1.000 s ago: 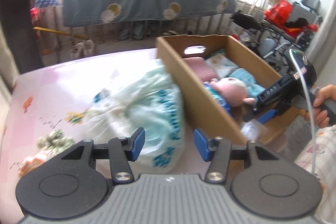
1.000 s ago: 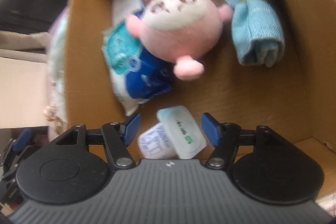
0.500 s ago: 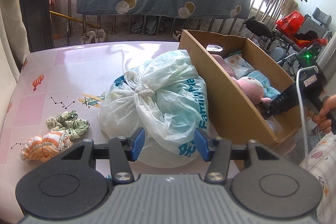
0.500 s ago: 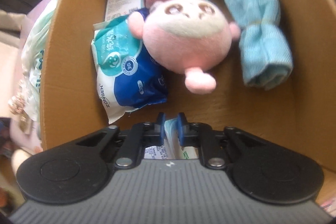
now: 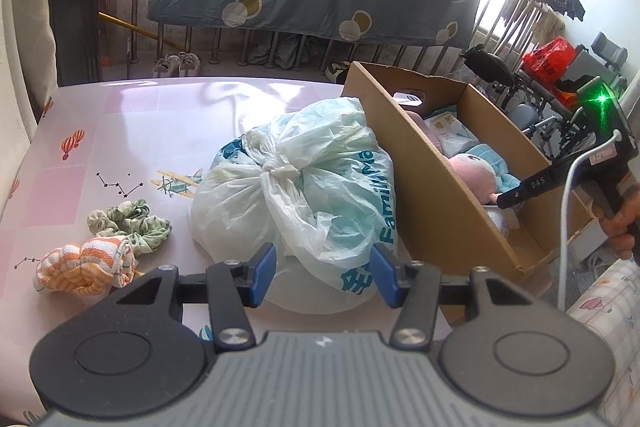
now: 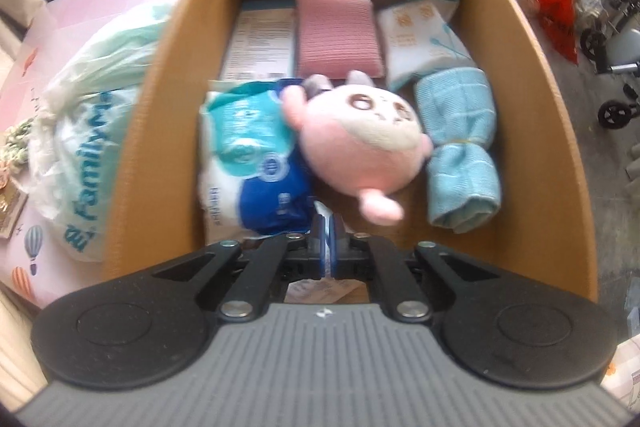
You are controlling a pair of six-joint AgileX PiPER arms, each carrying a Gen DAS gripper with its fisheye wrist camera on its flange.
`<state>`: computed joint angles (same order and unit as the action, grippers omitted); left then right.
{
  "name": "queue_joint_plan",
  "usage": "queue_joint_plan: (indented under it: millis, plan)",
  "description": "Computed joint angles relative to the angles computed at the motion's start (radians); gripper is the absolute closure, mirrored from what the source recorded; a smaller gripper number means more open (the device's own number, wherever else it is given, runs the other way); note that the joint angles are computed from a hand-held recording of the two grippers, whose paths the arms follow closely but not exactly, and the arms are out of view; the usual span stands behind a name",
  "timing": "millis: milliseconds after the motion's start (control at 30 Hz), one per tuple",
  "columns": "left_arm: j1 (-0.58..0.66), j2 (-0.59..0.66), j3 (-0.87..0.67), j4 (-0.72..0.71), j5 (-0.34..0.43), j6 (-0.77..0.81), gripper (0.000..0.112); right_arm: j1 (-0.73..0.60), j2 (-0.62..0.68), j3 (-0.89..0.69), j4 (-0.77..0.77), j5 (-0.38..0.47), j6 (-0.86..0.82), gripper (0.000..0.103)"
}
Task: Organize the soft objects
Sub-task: 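Press the yogurt cup down into the box with the right gripper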
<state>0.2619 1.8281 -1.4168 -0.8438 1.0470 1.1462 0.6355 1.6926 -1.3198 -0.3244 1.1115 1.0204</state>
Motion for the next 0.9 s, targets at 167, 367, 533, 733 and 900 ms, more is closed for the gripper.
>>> queue_joint_plan:
  millis: [167, 367, 533, 733, 900]
  plan:
    - [0.031, 0.002, -0.013, -0.008, 0.024, 0.008, 0.059, 0.028, 0.005, -0.038, 0.008, -0.006, 0.036, 0.100]
    - [0.060, 0.003, -0.020, -0.016, 0.042, 0.011, 0.059, -0.016, -0.060, 0.057, 0.162, -0.116, 0.063, 0.099]
    - [0.071, -0.005, -0.017, -0.018, 0.049, 0.013, 0.059, -0.031, -0.136, 0.126, 0.058, -0.158, 0.201, 0.096]
    - [0.077, -0.019, -0.005, -0.019, 0.052, 0.021, 0.059, -0.205, -0.207, 0.308, 0.148, -0.307, 0.250, 0.091]
    - [0.072, -0.023, -0.003, -0.012, 0.047, 0.017, 0.059, -0.285, -0.258, 0.437, 0.279, -0.465, 0.184, 0.086]
